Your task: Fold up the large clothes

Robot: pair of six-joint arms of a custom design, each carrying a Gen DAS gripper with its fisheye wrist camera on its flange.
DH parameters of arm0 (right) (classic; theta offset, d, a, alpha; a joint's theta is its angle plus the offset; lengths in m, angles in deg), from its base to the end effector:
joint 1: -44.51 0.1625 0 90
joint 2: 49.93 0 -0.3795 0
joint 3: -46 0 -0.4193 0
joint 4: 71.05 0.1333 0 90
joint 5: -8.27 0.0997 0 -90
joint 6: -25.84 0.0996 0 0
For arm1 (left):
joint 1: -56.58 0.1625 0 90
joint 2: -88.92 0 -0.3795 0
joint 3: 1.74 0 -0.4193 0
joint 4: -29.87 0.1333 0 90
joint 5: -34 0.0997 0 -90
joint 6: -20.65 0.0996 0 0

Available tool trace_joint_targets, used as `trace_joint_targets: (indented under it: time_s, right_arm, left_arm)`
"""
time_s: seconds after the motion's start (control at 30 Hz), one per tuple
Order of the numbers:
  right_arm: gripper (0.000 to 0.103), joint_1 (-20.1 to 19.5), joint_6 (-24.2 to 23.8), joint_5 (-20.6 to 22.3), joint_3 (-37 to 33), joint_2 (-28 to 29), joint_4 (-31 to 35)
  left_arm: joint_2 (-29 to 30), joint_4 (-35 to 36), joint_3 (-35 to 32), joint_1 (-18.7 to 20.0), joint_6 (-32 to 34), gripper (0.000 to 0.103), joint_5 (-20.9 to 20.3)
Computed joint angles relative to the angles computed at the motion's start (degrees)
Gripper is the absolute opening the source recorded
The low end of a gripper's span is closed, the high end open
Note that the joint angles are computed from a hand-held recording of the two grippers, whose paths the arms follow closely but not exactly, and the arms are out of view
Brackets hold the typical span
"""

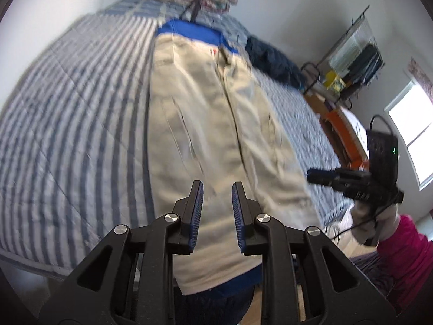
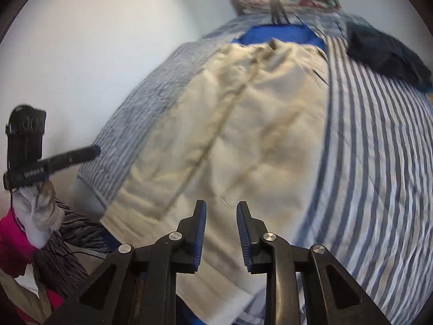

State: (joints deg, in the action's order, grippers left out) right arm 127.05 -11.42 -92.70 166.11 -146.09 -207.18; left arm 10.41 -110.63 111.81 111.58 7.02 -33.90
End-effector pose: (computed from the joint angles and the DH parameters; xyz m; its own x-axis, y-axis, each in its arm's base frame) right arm 0.0521 -0.4826 0.3167 -0.8401 -0.3977 0.3688 -0.4880 0.8511 -0.1938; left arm -0.1696 -0.5400 0.2313 -0.9238 0.2506 -0.2896 0.3448 0.8732 -0.3445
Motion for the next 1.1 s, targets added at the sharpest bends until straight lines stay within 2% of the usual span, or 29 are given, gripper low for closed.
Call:
trace_joint_targets:
  time_s: [0.07, 0.17, 0.23, 0.27, 0.33, 0.4, 0.47, 0.5, 0.53, 0.57, 0.6, 0.7, 0.83, 0.87, 0.93, 1.03, 1.1]
  right_arm:
    - [0.025, -1.37, -0.59, -0.37, 0.96, -0.58, 0.77]
    - [0.025, -1.53, -4.77, -3.93, 2.86, -0.71, 0.36]
    - [0.025, -1.27, -8.19, -9.25, 4.81, -0.4, -2.78]
    - [0.024, -1.48, -8.81, -10.56, 5.51, -0.22, -4.28]
    - [0.023, -3.0, -8.71, -8.71, 5.81, -1.52, -3.93]
    - [0.023, -3.11, -7.29, -7.75, 5.2, -2.66, -2.04]
    - [0.035, -3.91, -7.09, -4.83, 5.39, -5.19, -0.54]
    - [0.04, -4.5, -6.73, -3.48, 5.69, -6.65, -0.59]
    - [0.054, -5.5, -6.33, -1.8, 6.14, -8.21, -1.14]
    - [0.064, -6.5, -5.77, -0.43, 6.49, -9.52, -1.36]
    - [0.067, -8.02, -4.57, 1.42, 6.38, -10.61, -0.72]
    - [0.067, -13.3, 0.79, 7.57, 3.36, -10.84, 6.88]
    - [0.065, -19.65, 4.1, 15.44, 0.82, -9.75, 15.05]
    - [0.064, -20.52, 4.16, 16.66, 0.57, -9.45, 16.42]
    - [0.063, -21.01, 3.31, 17.6, 0.56, -9.15, 17.91]
    - [0.062, -20.62, 1.24, 18.18, 0.66, -8.81, 19.96]
    - [0.059, -20.1, 0.63, 18.26, 0.56, -8.01, 20.85]
  left_arm:
    - [1.1, 1.45, 0.61, 0.72, -0.98, 0.02, -2.01]
    - [2.83, 3.7, 1.99, 1.05, -0.39, 0.02, -4.43]
    - [4.24, 3.95, 2.76, 0.57, 0.98, 0.02, -2.95]
    - [4.42, 1.36, 4.11, -0.32, 2.57, 0.02, -1.08]
    - [4.66, 1.75, 4.26, -1.28, 3.86, 0.02, 0.24]
    - [3.75, 2.92, 4.04, -1.22, 3.41, 0.02, -0.66]
    - [1.62, 3.58, 4.11, -0.77, 1.03, 0.026, -1.82]
    - [0.47, 2.77, 4.58, -0.68, 0.0, 0.041, -1.19]
    - [-1.04, 1.26, 5.48, -0.68, -1.05, 0.057, -0.05]
    - [-2.53, -0.3, 6.41, -0.5, -2.1, 0.061, 1.17]
    - [-3.56, -1.17, 6.92, 0.02, -3.17, 0.062, 1.65]
    - [-4.38, 1.49, 6.13, 3.12, -6.88, 0.063, 0.02]
    - [-2.34, 3.08, 4.37, 8.48, -11.84, 0.062, -8.79]
    - [-2.08, 2.68, 4.41, 8.9, -12.27, 0.062, -9.77]
    - [-1.68, 2.33, 4.14, 8.72, -11.49, 0.061, -10.4]
    - [-0.4, 4.45, 3.14, 8.38, -10.08, 0.051, -13.18]
    - [0.14, 5.59, 3.57, 6.58, -8.19, 0.051, -11.28]
